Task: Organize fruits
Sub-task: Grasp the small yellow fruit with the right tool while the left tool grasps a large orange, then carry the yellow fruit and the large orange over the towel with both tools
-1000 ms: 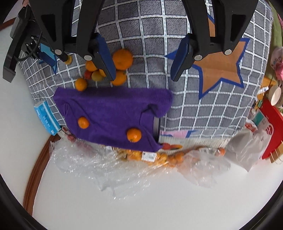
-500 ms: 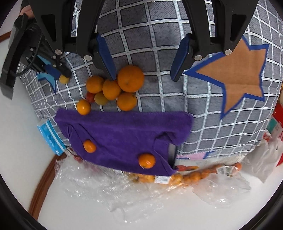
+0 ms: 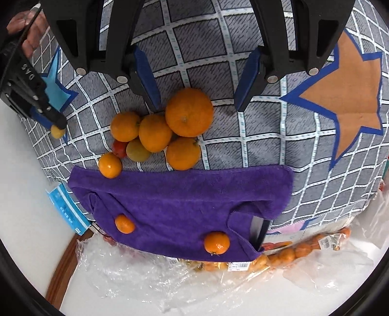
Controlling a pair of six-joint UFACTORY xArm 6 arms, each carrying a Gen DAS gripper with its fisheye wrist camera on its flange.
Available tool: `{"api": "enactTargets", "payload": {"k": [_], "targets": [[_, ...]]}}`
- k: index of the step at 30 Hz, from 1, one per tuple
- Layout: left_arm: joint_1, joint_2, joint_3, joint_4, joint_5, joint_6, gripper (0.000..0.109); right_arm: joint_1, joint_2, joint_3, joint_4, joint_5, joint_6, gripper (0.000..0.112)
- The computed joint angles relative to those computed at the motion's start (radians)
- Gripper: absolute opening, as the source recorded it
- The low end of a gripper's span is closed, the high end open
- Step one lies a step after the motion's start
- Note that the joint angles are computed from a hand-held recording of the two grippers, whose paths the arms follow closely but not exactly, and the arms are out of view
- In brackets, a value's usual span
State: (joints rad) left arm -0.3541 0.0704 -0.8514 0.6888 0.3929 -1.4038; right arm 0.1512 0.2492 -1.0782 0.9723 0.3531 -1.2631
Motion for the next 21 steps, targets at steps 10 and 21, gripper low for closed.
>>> {"api": "enactTargets", "payload": {"k": [10, 21], "targets": [[0.015, 0.007, 0.007, -0.013, -0.055, 0.026, 0.038, -0.013, -0.042, 0.008, 0.031, -0.033, -0.001, 0.027], [-0.012, -0.148, 0.087, 0.116, 0.018, -0.153, 0.038, -0.019, -0.106, 0.024, 0.134, 0.002, -0.112, 0.027]]}}
